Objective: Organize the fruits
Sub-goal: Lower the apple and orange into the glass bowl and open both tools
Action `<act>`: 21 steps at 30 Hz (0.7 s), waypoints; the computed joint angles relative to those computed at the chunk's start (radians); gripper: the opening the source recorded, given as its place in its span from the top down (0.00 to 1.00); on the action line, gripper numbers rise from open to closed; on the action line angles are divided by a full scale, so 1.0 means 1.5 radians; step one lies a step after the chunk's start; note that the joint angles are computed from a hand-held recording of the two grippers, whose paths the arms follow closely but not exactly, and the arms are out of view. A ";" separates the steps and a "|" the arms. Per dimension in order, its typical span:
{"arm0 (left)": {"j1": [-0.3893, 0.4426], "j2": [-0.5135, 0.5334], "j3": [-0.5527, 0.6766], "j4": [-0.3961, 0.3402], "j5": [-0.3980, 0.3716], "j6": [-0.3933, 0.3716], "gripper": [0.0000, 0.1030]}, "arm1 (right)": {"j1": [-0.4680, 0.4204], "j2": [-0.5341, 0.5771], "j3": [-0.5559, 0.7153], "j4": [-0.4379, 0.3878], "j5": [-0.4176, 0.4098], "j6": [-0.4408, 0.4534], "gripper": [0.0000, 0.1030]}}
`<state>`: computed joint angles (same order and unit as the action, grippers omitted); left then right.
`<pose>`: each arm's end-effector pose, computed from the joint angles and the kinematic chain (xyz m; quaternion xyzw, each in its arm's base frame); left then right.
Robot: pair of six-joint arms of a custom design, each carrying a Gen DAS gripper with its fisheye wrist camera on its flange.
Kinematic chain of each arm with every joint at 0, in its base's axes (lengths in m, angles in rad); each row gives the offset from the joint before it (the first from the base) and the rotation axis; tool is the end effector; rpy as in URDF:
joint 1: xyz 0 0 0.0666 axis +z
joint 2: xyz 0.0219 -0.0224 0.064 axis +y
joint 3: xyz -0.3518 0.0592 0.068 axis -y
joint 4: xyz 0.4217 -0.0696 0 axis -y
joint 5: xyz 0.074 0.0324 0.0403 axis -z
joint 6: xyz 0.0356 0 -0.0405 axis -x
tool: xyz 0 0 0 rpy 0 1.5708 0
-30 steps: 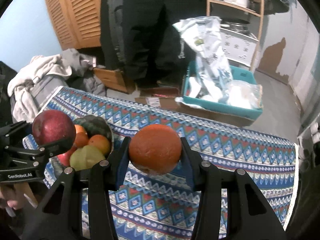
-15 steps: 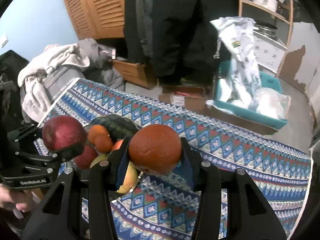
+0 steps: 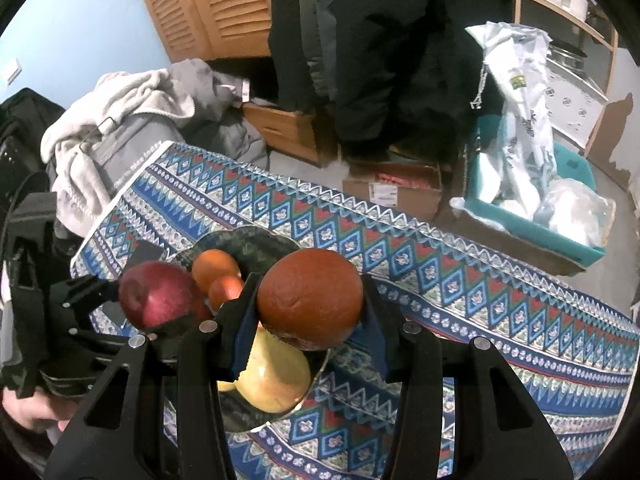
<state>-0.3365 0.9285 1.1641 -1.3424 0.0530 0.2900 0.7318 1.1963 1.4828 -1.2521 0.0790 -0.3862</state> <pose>0.3056 -0.1093 0.4534 0.0287 0.9725 -0.0954 0.2107 0.3169 0.2804 0.5119 -0.1524 0.9416 0.1260 0.2724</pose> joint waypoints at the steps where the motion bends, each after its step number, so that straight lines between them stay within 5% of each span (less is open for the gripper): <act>1: 0.001 0.003 -0.001 0.001 0.004 0.000 0.26 | 0.001 0.004 0.002 0.001 -0.002 0.001 0.55; 21: -0.006 0.026 -0.012 -0.004 0.009 -0.008 0.25 | 0.003 0.068 0.017 0.026 -0.052 0.009 0.55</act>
